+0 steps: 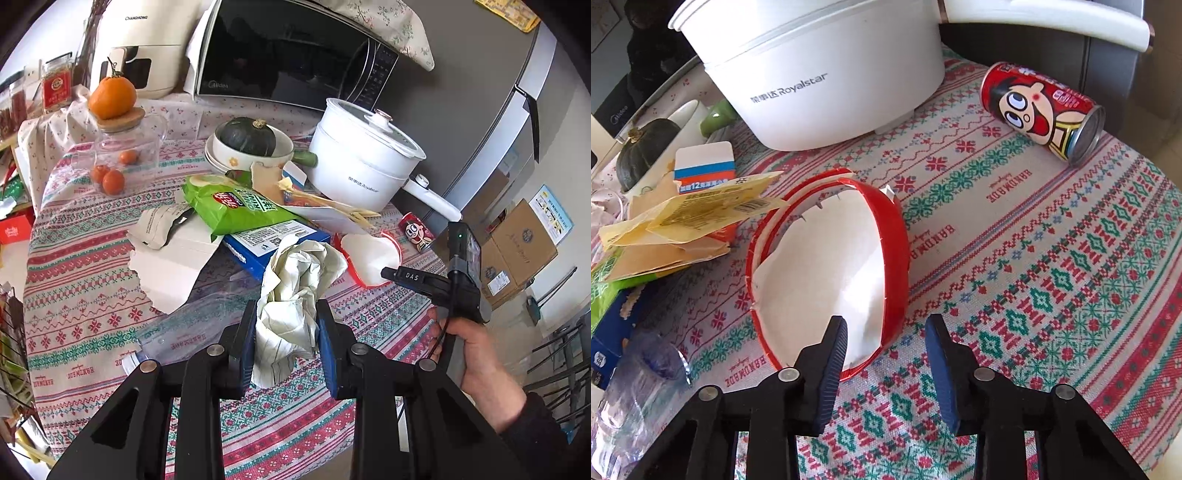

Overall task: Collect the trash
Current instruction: 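Grasp the red-rimmed paper bowl rim with the right gripper, then carry the paper bowl and crumpled paper to the bin and release both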

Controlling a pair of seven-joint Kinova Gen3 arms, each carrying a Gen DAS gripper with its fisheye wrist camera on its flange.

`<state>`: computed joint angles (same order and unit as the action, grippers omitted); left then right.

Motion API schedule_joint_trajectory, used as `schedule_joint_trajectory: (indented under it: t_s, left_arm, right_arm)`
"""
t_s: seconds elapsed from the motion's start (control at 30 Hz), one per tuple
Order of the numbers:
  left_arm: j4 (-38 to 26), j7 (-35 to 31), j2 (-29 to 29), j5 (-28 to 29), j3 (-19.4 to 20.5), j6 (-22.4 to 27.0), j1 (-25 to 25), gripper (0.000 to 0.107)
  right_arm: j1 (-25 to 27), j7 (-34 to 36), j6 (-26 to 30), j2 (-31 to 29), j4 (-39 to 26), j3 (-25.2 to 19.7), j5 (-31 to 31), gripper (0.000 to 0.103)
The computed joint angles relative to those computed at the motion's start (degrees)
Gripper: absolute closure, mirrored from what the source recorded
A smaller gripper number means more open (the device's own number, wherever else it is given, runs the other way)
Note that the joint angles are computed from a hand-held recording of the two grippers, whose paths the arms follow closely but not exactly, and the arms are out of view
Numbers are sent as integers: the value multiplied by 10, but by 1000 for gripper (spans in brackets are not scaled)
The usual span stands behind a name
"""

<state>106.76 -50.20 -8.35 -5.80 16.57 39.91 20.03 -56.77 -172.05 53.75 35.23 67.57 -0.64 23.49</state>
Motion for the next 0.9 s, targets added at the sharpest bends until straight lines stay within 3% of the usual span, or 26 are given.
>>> schedule_joint_trajectory:
  t_s: [0.07,0.3,0.5,0.9]
  left_arm:
    - [-1,-1,2,2,-1,0,1,76]
    - [3,-1,0,4,-2,-1,2,76]
    - [3,-2,-1,-1,5,3,4,76]
    - [-1,4,-2,-14,24,9,27,76]
  right_arm:
    - [7,3,-12,1,6,-3,-4,79]
    - [-1,-13,-53,-20,41,7,10,92]
    - [-15,1,-3,-43,39,-4,27,94]
    - [-52,-52,47,-131,95,-46,90,95]
